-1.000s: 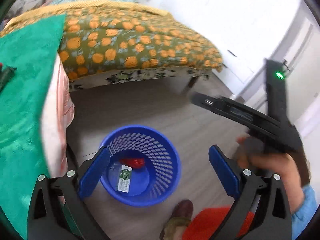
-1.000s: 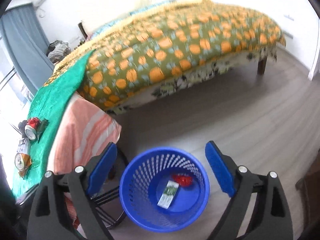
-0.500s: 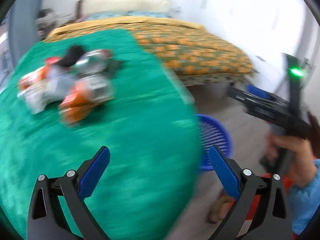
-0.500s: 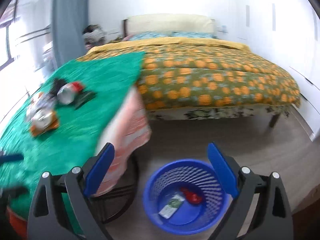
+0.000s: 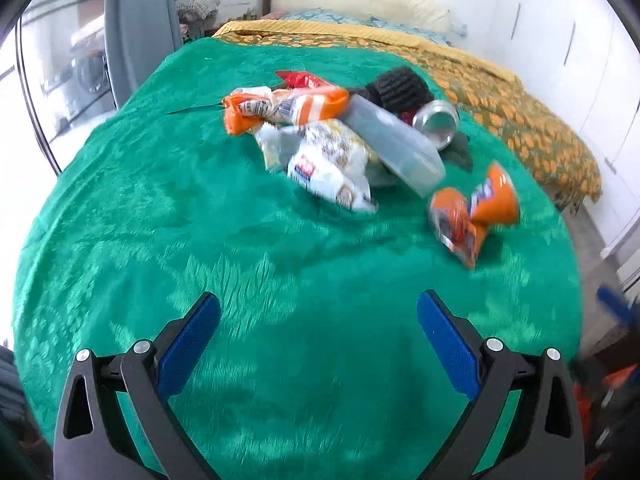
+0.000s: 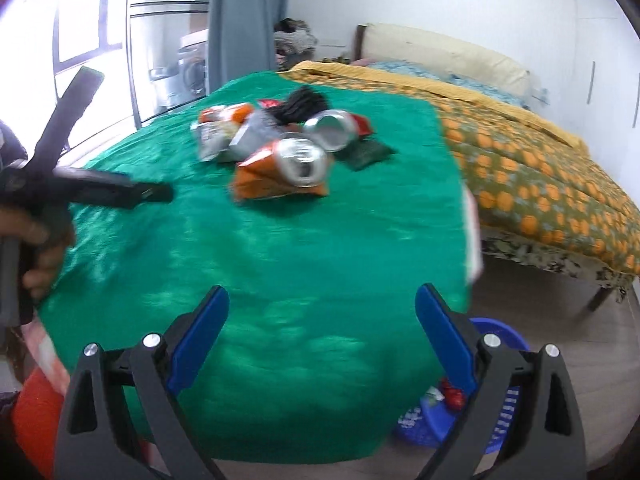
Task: Collect trash
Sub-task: 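Return both tools to the trash pile on the bed, then grasp the white snack wrapper with the left tool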
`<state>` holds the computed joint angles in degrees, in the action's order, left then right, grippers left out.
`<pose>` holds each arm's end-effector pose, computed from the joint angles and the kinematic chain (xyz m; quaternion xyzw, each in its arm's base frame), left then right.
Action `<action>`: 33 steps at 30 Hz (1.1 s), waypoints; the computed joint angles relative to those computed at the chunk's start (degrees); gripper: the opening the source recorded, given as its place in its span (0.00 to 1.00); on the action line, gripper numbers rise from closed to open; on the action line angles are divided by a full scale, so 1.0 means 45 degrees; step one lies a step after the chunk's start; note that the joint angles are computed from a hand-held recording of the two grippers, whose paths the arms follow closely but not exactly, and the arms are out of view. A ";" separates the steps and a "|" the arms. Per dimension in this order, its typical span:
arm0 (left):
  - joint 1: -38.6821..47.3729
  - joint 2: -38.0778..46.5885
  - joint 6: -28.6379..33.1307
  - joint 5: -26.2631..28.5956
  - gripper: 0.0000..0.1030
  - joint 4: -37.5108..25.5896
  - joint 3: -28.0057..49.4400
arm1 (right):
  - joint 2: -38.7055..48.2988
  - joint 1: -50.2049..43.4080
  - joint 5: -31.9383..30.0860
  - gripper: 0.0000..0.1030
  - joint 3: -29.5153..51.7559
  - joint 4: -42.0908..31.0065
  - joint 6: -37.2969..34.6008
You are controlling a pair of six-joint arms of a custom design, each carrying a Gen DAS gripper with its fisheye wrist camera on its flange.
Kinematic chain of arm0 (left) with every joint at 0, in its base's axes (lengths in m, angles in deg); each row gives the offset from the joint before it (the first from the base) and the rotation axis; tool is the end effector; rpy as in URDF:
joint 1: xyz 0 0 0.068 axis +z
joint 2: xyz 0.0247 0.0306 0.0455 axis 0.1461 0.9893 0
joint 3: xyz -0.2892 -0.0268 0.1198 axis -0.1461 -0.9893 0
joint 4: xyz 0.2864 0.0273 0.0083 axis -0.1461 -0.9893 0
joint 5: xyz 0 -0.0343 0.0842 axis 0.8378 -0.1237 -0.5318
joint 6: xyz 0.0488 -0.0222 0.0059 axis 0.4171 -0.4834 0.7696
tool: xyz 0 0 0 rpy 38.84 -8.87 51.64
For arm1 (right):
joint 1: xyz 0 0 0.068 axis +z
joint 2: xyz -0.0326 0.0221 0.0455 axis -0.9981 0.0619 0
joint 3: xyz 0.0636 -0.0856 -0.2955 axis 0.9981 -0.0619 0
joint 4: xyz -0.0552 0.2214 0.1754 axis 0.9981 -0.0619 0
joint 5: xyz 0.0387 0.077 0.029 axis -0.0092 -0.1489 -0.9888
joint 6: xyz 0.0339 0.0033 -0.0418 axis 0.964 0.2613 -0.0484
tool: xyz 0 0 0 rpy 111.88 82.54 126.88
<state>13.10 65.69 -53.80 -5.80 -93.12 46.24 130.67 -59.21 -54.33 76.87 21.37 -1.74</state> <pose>0.3412 0.0166 0.2469 0.1467 0.9299 -0.0983 0.3228 0.1830 0.0828 0.2250 -0.0492 0.9010 0.0178 0.4307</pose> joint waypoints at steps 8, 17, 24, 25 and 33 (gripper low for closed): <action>-0.1042 0.1880 -0.1651 -0.0906 0.86 0.0265 0.2215 | 0.0648 0.1169 0.0779 0.89 0.0200 0.0805 0.0221; 0.0087 0.2398 -0.1290 0.1230 0.07 -0.0410 0.2399 | 0.0310 0.0857 0.0682 0.89 -0.0017 0.0954 -0.0107; 0.2208 0.1849 0.2762 0.2667 0.08 -0.3644 0.2520 | -0.0295 0.0601 0.0596 0.89 -0.0151 0.0608 -0.0172; 0.2370 0.1883 0.3089 0.2609 0.09 -0.3830 0.2645 | -0.0254 0.0592 0.0581 0.89 -0.0152 0.0613 -0.0165; 0.3134 0.1042 0.2386 0.2767 0.87 -0.2344 0.1733 | 0.0429 0.0803 0.0593 0.89 0.0014 0.0571 0.0141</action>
<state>27.20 70.38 -43.06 6.65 -103.67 54.03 132.60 -55.60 -51.66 76.93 23.94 -1.11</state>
